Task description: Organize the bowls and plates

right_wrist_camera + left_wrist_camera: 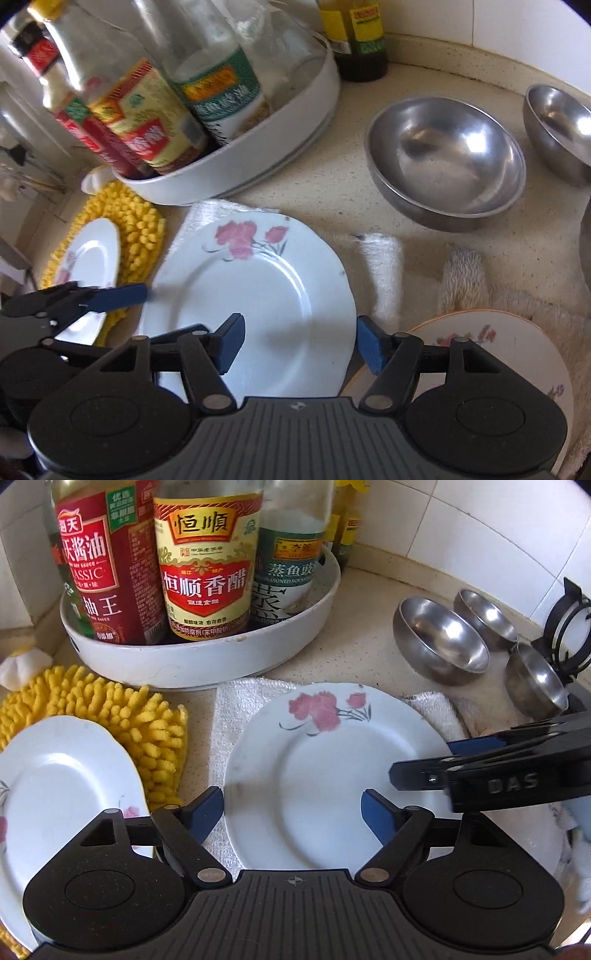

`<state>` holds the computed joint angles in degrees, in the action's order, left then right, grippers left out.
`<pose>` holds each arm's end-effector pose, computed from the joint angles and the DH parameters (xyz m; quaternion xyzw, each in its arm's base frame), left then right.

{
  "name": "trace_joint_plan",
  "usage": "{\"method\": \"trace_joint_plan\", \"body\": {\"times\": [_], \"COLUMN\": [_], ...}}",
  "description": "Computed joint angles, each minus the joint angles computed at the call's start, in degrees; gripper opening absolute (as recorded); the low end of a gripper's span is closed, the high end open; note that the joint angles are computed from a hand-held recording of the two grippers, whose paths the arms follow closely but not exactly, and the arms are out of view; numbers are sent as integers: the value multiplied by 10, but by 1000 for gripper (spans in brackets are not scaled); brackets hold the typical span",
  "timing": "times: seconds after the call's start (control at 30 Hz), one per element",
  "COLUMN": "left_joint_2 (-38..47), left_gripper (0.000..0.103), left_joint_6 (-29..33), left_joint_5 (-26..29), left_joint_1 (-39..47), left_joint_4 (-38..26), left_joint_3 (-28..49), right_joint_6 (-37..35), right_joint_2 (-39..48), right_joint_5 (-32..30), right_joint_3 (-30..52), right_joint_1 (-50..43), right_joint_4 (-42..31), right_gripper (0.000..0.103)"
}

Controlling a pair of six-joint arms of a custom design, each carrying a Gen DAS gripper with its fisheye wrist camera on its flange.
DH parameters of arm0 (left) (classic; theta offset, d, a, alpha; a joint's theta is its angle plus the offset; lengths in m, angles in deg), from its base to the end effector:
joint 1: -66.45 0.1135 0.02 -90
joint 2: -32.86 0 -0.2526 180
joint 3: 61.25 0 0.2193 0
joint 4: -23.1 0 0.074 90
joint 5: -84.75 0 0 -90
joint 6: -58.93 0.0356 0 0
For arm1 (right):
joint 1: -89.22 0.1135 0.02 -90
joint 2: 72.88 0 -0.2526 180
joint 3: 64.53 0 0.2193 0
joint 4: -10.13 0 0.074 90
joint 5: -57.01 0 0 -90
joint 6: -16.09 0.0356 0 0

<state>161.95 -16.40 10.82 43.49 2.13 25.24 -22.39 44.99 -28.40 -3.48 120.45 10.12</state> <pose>0.3542 -0.1608 0.0642 0.3411 0.9021 -0.1521 0.2159 0.2734 0.1624 0.0616 0.1799 0.9406 0.1597 0.2394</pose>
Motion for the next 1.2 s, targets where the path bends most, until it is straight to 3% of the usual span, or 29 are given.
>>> {"method": "trace_joint_plan", "body": {"times": [0.03,0.1,0.13,0.2,0.3,0.4,0.5,0.6,0.87,1.0,1.1,1.2], "left_joint_2": [-3,0,-6,-18,-19,-28,-1,11,-25,-32,-55,-103], "left_gripper": [83,63,65,81,80,84,83,85,85,82,83,84], "left_joint_6": [4,17,23,30,24,17,16,12,20,27,25,37], "left_joint_5": [9,78,67,11,16,-23,-44,-25,-42,-56,-45,5], "left_joint_1": [1,7,-3,-23,-8,-3,-1,3,-1,-3,2,-2], "left_joint_4": [2,-49,-58,-25,-16,16,-3,-4,29,40,42,36], "left_joint_3": [-3,20,20,-5,-11,-32,-8,-4,-53,-62,-74,-106], "right_joint_6": [-4,-9,-8,-2,5,1,0,-11,12,13,24,32], "right_joint_2": [-5,-15,-12,4,12,24,34,40,-5,-47,-101,-150], "right_joint_5": [-7,-3,-3,6,1,11,19,36,50,129,153,168], "right_joint_3": [-3,1,0,2,-12,4,17,34,-6,-32,-92,-170], "right_joint_1": [1,6,6,5,7,15,18,31,56,73,67,50], "right_joint_4": [3,-12,-12,-13,19,9,3,-22,-14,-38,-40,-36], "right_gripper": [69,70,70,64,64,66,69,69,69,69,69,69]}}
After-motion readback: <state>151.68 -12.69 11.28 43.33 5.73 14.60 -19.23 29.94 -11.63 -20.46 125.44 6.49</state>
